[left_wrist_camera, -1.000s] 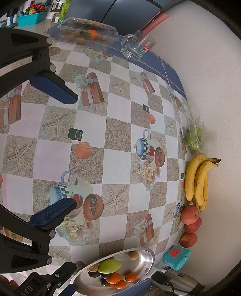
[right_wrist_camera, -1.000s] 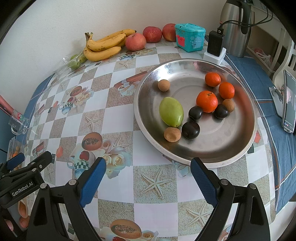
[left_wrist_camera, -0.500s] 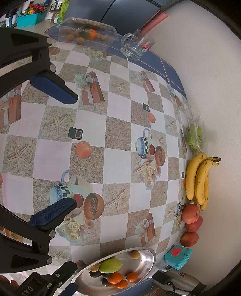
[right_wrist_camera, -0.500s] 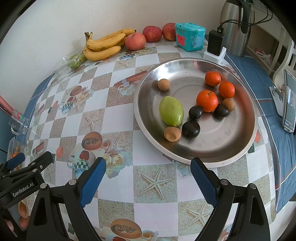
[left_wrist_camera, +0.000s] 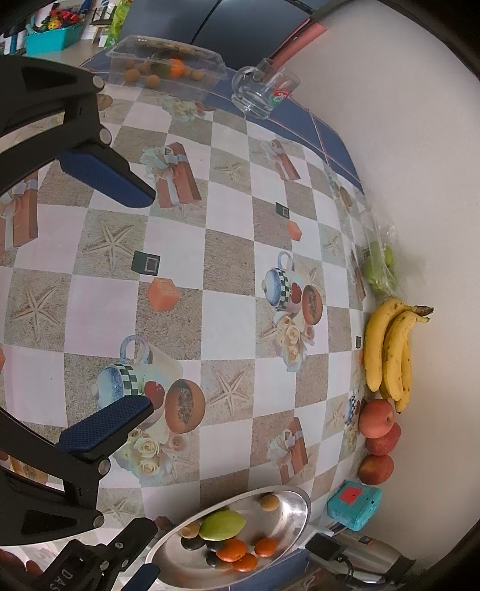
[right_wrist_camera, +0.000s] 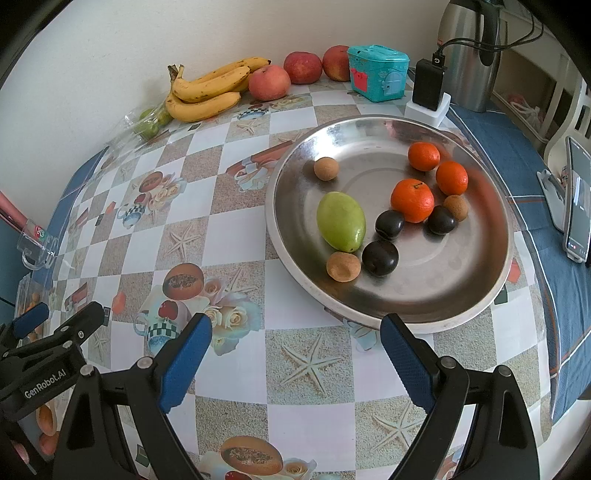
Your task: Organize fruits
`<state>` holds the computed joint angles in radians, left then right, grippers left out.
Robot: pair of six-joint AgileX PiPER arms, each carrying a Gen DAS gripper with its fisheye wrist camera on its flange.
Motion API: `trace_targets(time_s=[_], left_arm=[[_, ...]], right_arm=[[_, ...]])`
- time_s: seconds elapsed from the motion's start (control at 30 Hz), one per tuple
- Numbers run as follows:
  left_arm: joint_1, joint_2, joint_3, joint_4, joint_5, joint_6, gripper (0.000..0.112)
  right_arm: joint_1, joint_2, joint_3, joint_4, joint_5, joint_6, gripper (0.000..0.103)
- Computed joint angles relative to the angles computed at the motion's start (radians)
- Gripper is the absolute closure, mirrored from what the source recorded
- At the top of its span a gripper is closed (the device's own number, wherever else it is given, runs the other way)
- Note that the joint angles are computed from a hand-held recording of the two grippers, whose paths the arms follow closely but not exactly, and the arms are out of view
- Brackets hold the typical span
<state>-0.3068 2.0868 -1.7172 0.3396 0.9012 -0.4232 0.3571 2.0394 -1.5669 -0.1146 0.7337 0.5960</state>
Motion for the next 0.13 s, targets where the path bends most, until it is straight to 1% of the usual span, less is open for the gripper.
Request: trace_targets(time_s=[0.13], left_arm=[[0.007, -0.006, 0.004, -0.009, -0.008, -0.006, 0.009]], right_arm=[[0.0, 0.001, 0.0, 0.0, -0.001, 0.003, 0.01]])
